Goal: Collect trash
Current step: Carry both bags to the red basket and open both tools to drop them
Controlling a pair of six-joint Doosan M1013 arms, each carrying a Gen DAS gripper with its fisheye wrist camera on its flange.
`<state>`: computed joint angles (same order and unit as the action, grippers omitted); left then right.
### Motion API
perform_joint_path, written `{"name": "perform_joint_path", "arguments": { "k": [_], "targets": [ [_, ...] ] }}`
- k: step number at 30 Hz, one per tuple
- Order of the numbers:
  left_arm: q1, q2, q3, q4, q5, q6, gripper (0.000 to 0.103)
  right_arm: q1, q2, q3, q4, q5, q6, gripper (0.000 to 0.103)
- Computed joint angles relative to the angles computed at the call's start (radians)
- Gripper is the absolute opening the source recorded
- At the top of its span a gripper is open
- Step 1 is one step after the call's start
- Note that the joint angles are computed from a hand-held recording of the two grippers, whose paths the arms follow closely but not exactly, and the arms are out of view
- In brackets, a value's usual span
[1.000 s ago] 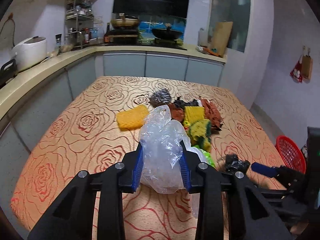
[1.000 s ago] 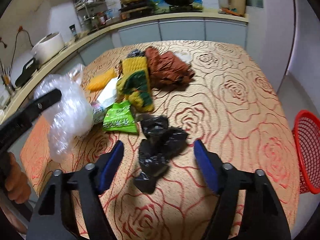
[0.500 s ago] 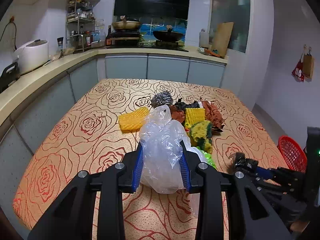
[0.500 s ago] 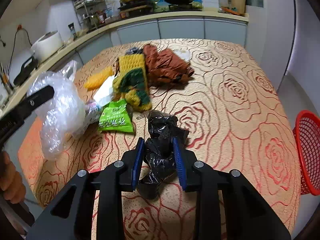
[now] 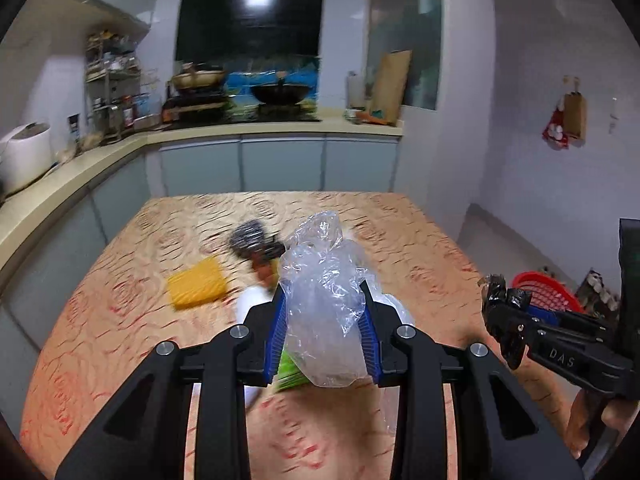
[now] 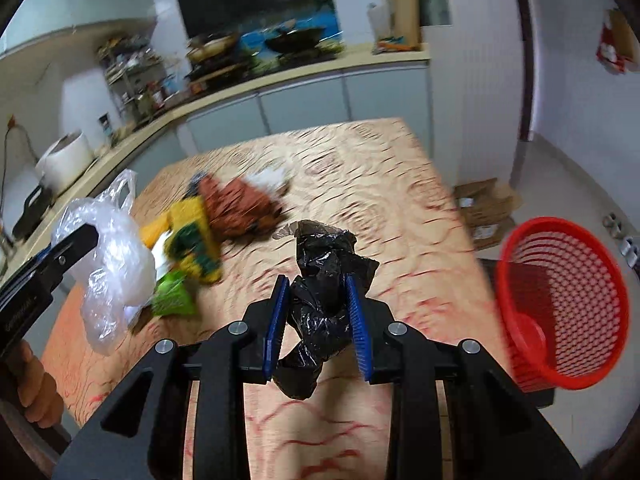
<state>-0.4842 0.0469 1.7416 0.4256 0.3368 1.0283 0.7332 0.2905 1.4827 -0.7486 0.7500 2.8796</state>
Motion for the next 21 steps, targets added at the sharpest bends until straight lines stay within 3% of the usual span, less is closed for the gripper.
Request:
{"name": "perform_joint_path", "arguments": {
  "k": [12, 21],
  "targets": [
    [-0.085, 0.104, -0.133, -0.39, 0.002, 0.468, 0.031, -0.058, -0.121, 0.13, -0.17, 0.119, 0.236, 0.029],
    [-0.154, 0.207, -0.239, -0.644, 0.06, 0.763, 0.031, -0.12, -0.18, 0.204, -0.147, 0.156, 0.267, 0.029]
  ]
}}
